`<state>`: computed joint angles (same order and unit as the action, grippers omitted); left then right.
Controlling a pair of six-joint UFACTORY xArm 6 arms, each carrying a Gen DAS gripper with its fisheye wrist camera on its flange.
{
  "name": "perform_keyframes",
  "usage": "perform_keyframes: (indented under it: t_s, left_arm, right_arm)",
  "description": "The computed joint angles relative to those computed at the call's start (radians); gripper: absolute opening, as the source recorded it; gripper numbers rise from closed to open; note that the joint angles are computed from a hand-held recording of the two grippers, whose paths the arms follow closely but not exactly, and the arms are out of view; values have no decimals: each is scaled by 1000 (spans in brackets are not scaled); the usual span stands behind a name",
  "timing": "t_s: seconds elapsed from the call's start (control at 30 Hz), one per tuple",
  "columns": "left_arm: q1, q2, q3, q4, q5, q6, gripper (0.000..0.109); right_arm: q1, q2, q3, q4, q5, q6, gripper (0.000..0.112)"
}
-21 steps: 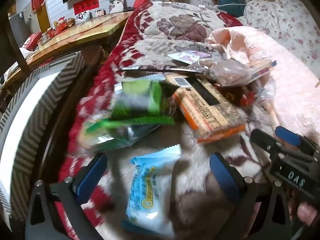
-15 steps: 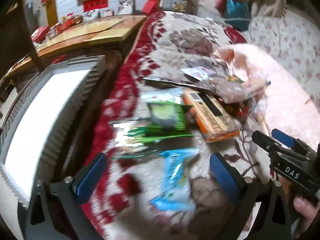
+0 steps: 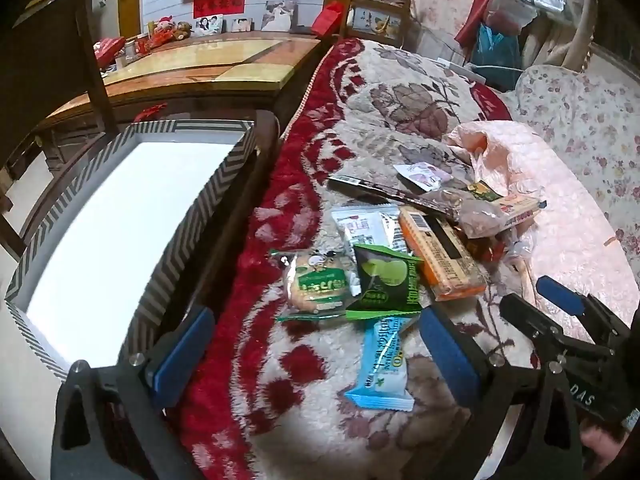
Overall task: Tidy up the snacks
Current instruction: 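Reach both tools toward the snack pile on the bedspread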
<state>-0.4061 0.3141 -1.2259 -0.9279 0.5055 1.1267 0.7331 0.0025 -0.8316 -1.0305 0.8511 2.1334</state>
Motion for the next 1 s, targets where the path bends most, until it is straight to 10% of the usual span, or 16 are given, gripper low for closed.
perform_keyframes:
  t_s: [1.0]
  left_arm:
    - [-51,52,-27,158,-63,-105,103]
  right_arm:
    - [-22,34,-3,24,-106,-41,79]
